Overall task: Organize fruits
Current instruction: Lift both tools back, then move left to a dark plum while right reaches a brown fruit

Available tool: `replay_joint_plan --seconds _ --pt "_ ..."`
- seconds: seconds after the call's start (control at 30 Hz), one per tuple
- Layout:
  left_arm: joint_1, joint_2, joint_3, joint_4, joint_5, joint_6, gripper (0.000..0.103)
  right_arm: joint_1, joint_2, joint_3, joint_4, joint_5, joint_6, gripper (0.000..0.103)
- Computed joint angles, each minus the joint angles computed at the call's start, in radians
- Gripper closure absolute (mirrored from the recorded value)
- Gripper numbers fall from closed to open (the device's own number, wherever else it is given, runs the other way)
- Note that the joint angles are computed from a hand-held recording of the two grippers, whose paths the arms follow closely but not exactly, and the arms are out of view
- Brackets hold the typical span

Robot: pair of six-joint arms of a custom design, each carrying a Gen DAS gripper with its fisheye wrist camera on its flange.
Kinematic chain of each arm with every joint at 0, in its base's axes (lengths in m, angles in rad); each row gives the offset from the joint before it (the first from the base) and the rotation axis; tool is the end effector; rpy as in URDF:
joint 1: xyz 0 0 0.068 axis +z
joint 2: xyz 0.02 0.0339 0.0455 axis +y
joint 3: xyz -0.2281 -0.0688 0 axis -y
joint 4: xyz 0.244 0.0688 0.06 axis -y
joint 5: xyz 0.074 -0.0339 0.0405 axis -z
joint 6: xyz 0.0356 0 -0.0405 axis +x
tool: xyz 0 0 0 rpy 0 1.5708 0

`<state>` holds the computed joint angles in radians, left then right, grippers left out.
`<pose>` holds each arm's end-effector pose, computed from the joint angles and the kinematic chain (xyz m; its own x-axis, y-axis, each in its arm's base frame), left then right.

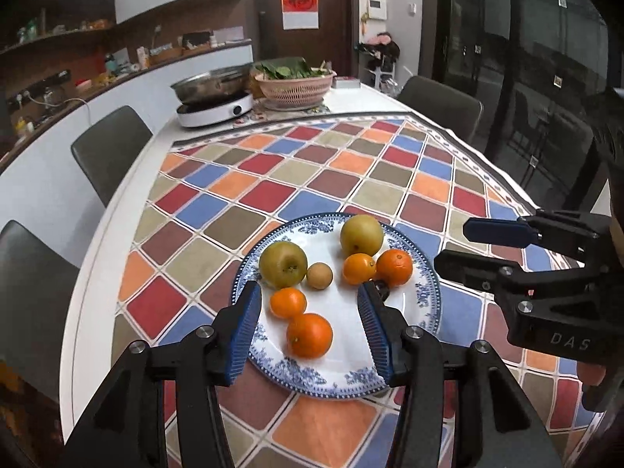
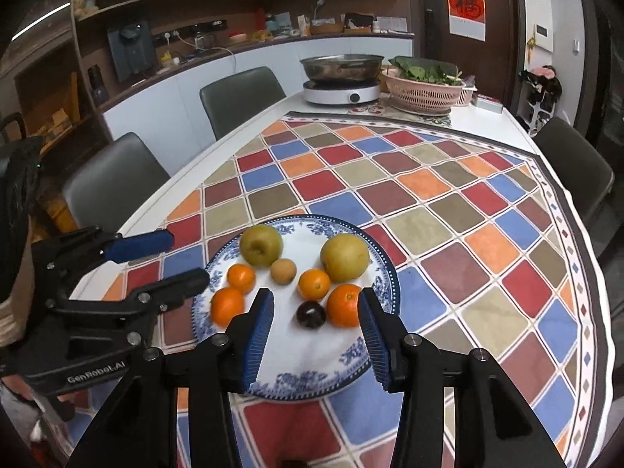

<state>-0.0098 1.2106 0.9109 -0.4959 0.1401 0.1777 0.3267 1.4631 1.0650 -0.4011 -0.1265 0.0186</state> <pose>0.2668 -0.0076 0.2342 -0.6840 0.1817 -0.7065 0.2320 0.9724 0.0255 0.3015 0.1069 0.2226 -0.6862 -0.2130 -0.6955 -0.3890 0.9154 0.1034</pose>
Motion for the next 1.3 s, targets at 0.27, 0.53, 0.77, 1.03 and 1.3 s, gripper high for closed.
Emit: replay_joint_plan --seconds 0.27,0.53,0.77,1.03,1.3 --pt "-0.019 -0.178 -0.076 -0.081 -0.017 -0.039 0.05 0.036 -0.181 -0.106 -0.039 0.035 0.002 0.057" --pt "-0.067 -0.389 -0.156 -0.18 -0.071 -0.067 0.039 0.055 -0.347 -0.212 -0.096 0.046 0.026 0.057" --pt "-0.135 -0.542 -0.223 -0.269 -0.127 -0.101 0.034 0.069 -0.492 -0.316 -0.161 0.061 0.045 0.057" --pt "-0.197 -0.652 -0.297 -0.357 -0.155 -0.151 0.034 0.097 -0.598 -0.407 -0.23 0.081 0.061 0.057" --pt "-0.276 -0.713 -0.377 -0.405 -0.201 -0.206 0.034 0.124 -0.666 -0.502 -0.282 0.077 0.081 0.057"
